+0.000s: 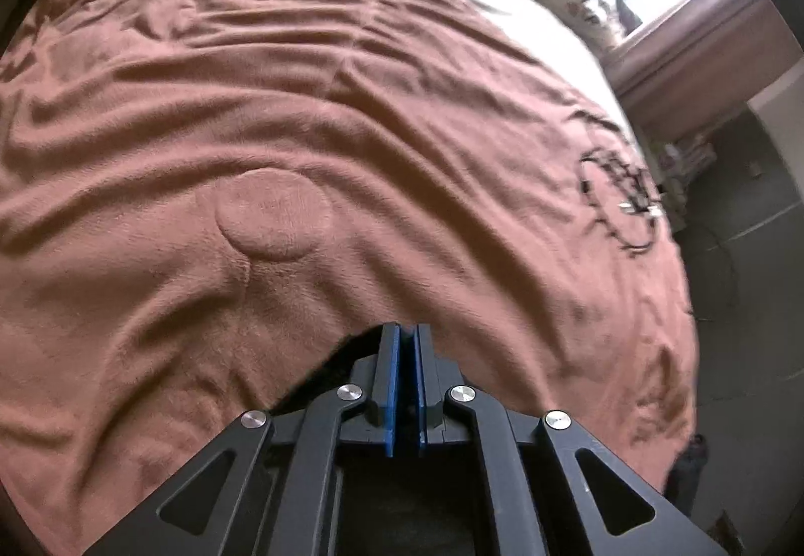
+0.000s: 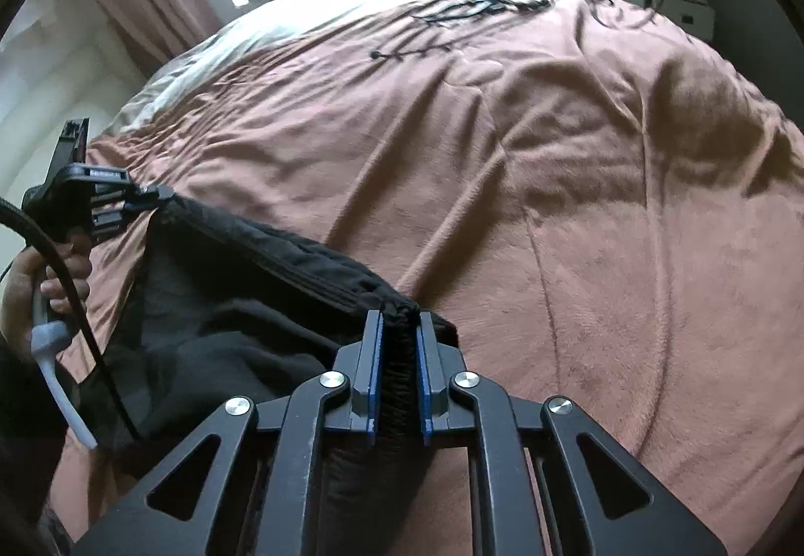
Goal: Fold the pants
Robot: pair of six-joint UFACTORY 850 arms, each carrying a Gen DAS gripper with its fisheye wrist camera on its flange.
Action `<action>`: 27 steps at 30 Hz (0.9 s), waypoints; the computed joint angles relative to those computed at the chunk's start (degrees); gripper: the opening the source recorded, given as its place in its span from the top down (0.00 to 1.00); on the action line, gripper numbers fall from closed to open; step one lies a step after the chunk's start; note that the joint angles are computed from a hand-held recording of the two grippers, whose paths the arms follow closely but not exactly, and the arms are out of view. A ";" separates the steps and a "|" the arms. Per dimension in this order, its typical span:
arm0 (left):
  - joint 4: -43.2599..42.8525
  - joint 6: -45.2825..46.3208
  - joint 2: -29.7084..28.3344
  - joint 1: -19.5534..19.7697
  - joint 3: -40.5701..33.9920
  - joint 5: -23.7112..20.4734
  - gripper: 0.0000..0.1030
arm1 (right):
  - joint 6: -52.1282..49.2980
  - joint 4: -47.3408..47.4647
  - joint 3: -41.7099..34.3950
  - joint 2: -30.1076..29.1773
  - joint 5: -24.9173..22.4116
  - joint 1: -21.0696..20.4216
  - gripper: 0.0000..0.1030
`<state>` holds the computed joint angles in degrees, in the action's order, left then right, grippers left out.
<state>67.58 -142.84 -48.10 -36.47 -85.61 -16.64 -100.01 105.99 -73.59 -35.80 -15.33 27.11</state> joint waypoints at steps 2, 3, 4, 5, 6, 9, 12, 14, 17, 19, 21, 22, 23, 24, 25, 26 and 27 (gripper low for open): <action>-4.95 4.80 -0.40 0.10 -0.74 -1.20 0.70 | 2.61 -0.54 -0.53 -0.61 -0.74 -0.35 0.76; -3.89 3.60 0.12 0.11 -0.13 -1.12 0.60 | 1.06 1.74 -0.04 -0.33 -1.08 -0.57 0.63; -0.47 0.13 0.64 -0.05 0.72 -1.49 0.54 | -2.89 6.05 1.01 0.34 -1.84 -0.90 0.55; 0.99 -0.94 1.18 -0.32 1.32 -2.43 0.53 | -5.69 8.99 1.67 0.77 -2.53 -1.20 0.41; 0.25 0.39 1.56 -0.48 1.47 -3.28 0.53 | -9.60 12.91 3.02 1.60 -3.96 -1.67 0.34; 0.37 1.47 3.71 -0.86 3.63 -4.29 0.52 | -10.68 15.12 6.01 3.36 -7.61 -3.19 0.33; 0.15 2.23 6.22 -1.56 6.29 -5.13 0.52 | -8.10 13.07 8.20 4.47 -10.38 -4.22 0.33; -2.26 5.21 7.52 -2.18 7.45 -6.37 0.52 | -7.13 11.88 9.74 5.30 -11.51 -4.67 0.33; -2.66 5.11 10.23 -3.51 10.32 -8.42 0.51 | -5.99 10.24 11.42 6.30 -12.68 -5.22 0.33; -3.05 5.50 12.04 -4.61 12.07 -9.70 0.51 | -6.09 10.17 12.98 7.21 -13.38 -5.47 0.33; -2.54 4.73 13.91 -5.86 13.95 -10.65 0.51 | -5.24 9.37 14.01 8.01 -14.33 -5.81 0.33; -2.58 4.61 14.63 -6.37 14.67 -10.99 0.50 | -4.70 8.95 14.52 8.41 -14.62 -5.90 0.33; -3.08 4.90 15.36 -6.94 15.34 -11.37 0.49 | -3.80 8.04 15.00 8.79 -14.78 -5.98 0.33; -3.32 4.87 16.20 -7.62 16.14 -11.74 0.47 | -3.74 7.92 15.52 9.15 -14.73 -5.92 0.33; -2.88 4.28 17.06 -8.37 17.01 -12.11 0.45 | -3.70 7.82 16.00 9.54 -14.72 -5.87 0.33; -2.40 3.80 17.59 -8.90 17.52 -12.29 0.43 | -3.51 7.57 16.74 10.09 -15.16 -5.91 0.33; -2.38 3.69 18.48 -9.83 18.31 -12.91 0.40 | -3.16 7.44 17.16 10.37 -15.68 -5.92 0.32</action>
<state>65.21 -139.15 -29.62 -46.29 -67.30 -29.55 -103.17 113.43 -56.43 -25.43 -31.02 21.19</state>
